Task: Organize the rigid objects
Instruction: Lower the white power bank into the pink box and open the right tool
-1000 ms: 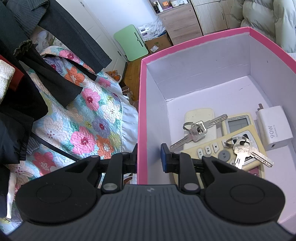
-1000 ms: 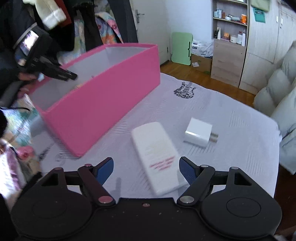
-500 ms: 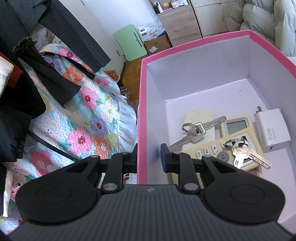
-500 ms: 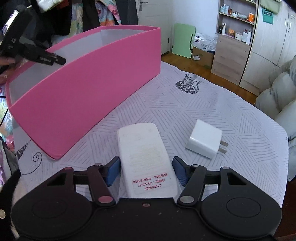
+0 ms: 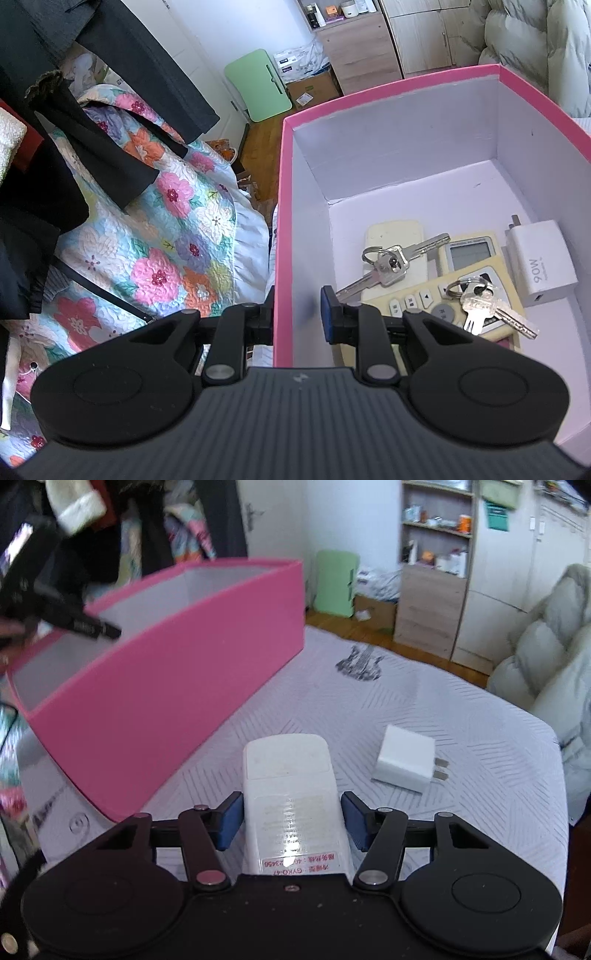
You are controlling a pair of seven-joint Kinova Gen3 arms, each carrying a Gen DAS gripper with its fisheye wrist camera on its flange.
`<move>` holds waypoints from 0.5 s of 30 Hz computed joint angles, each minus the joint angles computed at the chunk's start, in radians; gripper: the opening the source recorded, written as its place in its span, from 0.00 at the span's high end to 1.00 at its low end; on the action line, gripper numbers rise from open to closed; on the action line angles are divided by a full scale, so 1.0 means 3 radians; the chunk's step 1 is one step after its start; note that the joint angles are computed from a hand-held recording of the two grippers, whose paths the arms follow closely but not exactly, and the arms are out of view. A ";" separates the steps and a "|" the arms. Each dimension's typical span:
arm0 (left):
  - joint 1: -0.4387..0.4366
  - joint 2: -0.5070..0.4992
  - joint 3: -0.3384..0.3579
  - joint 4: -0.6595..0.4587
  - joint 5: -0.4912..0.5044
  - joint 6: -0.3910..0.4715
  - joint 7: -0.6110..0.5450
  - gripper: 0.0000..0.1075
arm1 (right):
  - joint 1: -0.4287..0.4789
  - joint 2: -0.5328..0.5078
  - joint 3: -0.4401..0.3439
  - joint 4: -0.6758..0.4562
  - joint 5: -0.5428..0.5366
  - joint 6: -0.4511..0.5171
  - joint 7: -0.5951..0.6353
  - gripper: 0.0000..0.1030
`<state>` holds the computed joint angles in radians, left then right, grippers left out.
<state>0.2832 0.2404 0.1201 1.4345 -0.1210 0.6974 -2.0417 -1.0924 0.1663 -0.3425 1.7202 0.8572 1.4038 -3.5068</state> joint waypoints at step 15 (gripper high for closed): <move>0.0003 0.0002 -0.0002 -0.0001 0.0000 -0.0001 0.0002 0.81 | -0.0398 0.0197 0.0043 -0.0340 0.0438 0.0869 -0.0158 0.40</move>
